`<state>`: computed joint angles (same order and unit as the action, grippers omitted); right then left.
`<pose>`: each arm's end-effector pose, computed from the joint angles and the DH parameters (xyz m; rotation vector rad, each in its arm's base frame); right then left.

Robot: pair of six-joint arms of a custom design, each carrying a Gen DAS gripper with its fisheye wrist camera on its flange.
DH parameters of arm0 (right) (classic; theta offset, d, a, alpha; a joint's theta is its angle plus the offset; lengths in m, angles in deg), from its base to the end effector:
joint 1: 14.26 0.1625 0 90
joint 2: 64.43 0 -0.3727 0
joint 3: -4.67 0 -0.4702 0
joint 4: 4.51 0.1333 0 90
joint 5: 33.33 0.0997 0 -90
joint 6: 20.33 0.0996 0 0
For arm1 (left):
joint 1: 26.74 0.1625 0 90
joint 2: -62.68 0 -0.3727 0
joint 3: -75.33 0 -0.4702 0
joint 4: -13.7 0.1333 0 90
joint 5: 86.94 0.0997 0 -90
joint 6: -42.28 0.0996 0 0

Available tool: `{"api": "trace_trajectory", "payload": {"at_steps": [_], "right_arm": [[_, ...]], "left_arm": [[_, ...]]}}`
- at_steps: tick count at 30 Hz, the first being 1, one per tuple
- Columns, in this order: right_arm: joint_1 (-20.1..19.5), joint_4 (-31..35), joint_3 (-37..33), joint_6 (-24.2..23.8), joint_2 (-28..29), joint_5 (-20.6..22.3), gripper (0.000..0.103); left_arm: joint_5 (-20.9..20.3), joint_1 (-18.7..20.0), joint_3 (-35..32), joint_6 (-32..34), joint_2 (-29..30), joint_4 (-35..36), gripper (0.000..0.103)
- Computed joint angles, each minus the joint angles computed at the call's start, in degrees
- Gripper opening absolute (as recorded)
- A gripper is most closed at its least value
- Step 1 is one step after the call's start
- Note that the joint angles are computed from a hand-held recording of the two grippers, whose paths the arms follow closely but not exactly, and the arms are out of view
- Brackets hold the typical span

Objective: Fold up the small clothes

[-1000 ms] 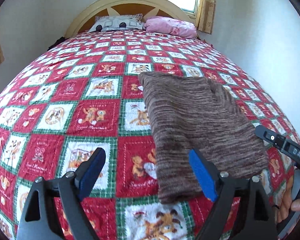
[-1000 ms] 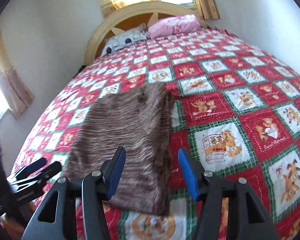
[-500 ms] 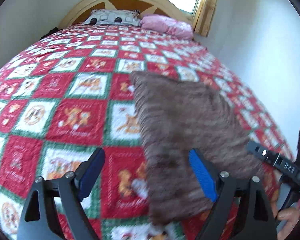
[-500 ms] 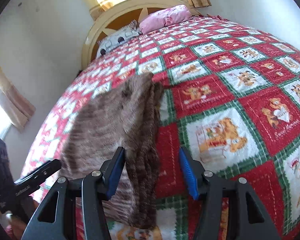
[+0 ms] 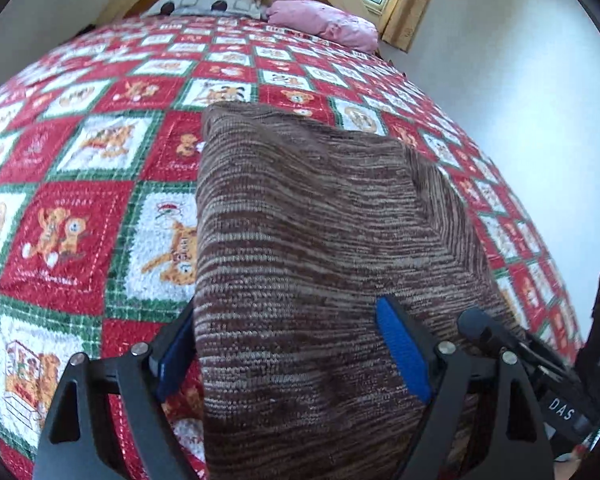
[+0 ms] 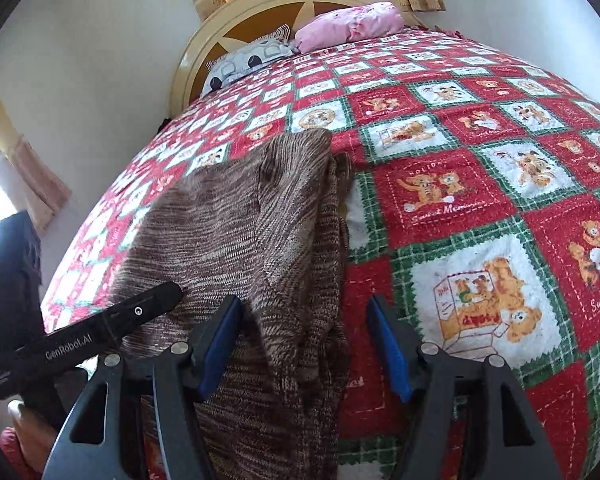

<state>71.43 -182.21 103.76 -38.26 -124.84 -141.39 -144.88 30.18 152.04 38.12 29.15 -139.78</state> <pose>0.0504 -0.6937 0.2059 0.1159 -2.4903 1.0362 -0.2677 -0.7521 0.0020 0.5277 2.5899 -0.6900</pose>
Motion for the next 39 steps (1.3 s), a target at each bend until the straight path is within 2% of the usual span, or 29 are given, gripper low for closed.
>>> {"api": "trace_trajectory", "payload": {"at_steps": [4,6,7,8,13,17,18,19,21,26,29,31,33,37,39], "right_arm": [[0.70,-0.69,-0.47,-1.57,1.00,-2.56,0.065],[0.92,-1.10,-0.43,-2.74,1.23,-3.04,0.064],[0.97,-1.17,-0.12,-3.26,1.07,-2.87,0.055],[0.97,-0.74,-0.03,-3.84,1.02,-2.36,0.052],[1.34,-1.30,-0.28,-4.91,1.62,-3.54,0.050],[1.32,-0.85,-0.46,-4.76,1.65,-3.45,0.050],[1.43,-0.92,-0.53,-5.00,1.75,-3.69,0.046],[1.53,-0.84,-0.53,-5.45,1.78,-3.47,0.040],[2.16,-2.18,-0.64,-7.28,2.36,-4.49,0.037],[3.03,-4.14,-1.03,-9.69,3.46,-6.71,0.034],[2.63,-3.47,-0.86,-8.73,3.02,-5.72,0.034],[2.76,-3.15,-0.58,-8.88,2.68,-5.01,0.025],[3.61,-3.13,-0.79,-9.84,2.74,-4.94,0.023],[5.45,-1.38,-1.77,-9.56,2.75,-0.29,0.022],[6.59,-0.93,-2.45,-10.05,3.38,2.53,0.022]], "left_arm": [[1.37,-0.48,0.02,0.82,0.69,-1.42,0.082],[1.16,-0.32,0.50,1.45,0.19,-1.88,0.073],[1.02,-0.30,0.69,1.64,0.06,-2.04,0.071],[0.88,-0.26,0.84,1.74,-0.13,-2.07,0.067],[0.65,-0.10,0.94,1.56,-0.33,-2.33,0.057],[1.97,-0.59,1.40,2.56,-0.39,-3.45,0.039],[2.22,-0.71,1.49,2.78,-0.46,-3.54,0.037],[2.48,-0.83,1.50,2.88,-0.52,-3.36,0.036],[2.83,-0.94,1.38,2.94,-0.46,-3.20,0.035],[4.70,-1.48,1.53,4.60,-0.09,-3.93,0.033],[5.00,-1.66,1.68,5.02,-0.22,-4.24,0.030],[5.52,-1.97,2.08,5.18,-0.78,-4.56,0.029],[5.13,-1.90,2.13,4.25,-1.70,-3.98,0.028],[4.25,-1.39,3.10,2.47,-5.01,-4.04,0.027],[8.63,-1.78,4.51,5.04,-6.70,-7.33,0.027]]}}
